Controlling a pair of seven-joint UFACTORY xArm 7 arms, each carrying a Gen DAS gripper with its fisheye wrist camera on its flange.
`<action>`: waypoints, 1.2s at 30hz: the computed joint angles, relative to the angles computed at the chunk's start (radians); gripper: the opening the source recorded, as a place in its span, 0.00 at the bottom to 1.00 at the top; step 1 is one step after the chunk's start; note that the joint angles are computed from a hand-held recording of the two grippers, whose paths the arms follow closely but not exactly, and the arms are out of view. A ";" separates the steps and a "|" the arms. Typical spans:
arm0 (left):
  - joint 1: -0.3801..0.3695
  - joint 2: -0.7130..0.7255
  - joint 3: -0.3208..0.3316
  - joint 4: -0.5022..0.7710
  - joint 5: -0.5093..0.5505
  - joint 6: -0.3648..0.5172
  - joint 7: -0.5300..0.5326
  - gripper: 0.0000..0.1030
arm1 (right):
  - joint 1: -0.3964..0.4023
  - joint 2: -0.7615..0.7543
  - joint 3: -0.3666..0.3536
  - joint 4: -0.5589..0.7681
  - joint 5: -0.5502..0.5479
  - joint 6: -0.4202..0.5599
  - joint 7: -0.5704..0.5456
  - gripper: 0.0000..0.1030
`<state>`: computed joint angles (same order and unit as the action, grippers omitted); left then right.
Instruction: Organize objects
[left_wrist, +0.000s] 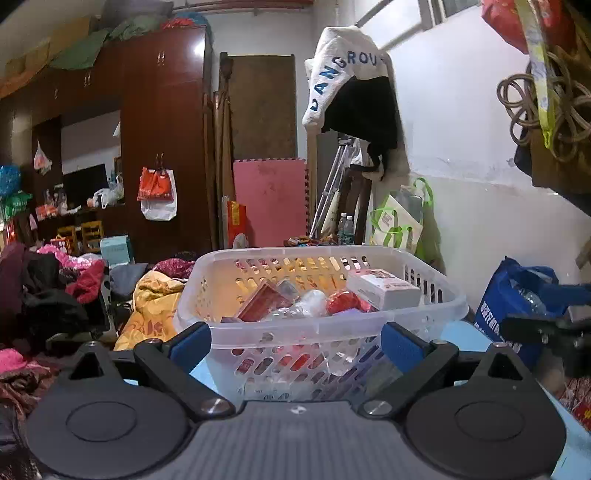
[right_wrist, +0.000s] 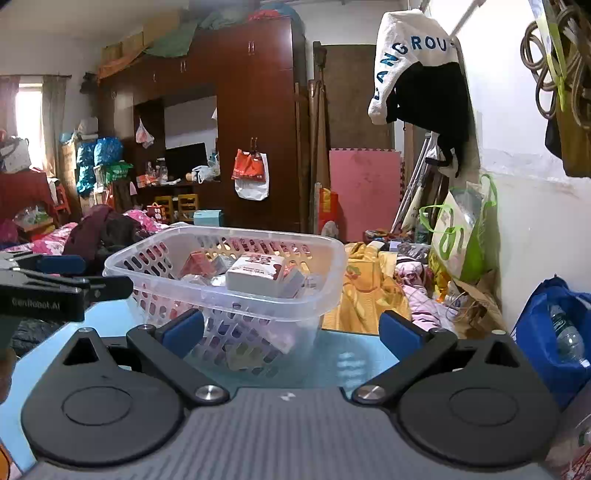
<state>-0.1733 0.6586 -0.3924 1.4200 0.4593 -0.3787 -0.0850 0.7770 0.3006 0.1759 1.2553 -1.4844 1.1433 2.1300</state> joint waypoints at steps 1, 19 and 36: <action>-0.008 -0.003 0.010 -0.006 -0.003 -0.011 0.006 0.97 | 0.002 0.000 0.000 0.000 0.002 0.009 0.005 1.00; -0.049 -0.045 0.059 -0.072 -0.004 -0.050 0.007 0.97 | 0.009 0.000 0.013 -0.013 -0.005 0.072 0.050 1.00; -0.045 -0.038 0.041 -0.055 -0.018 -0.006 0.009 0.97 | 0.030 0.014 0.008 0.001 -0.007 0.075 0.041 1.00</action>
<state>-0.2179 0.6209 -0.3514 1.3649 0.4416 -0.3849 -0.0757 0.8074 0.3145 0.1841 1.2559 -1.4915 1.2181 2.1705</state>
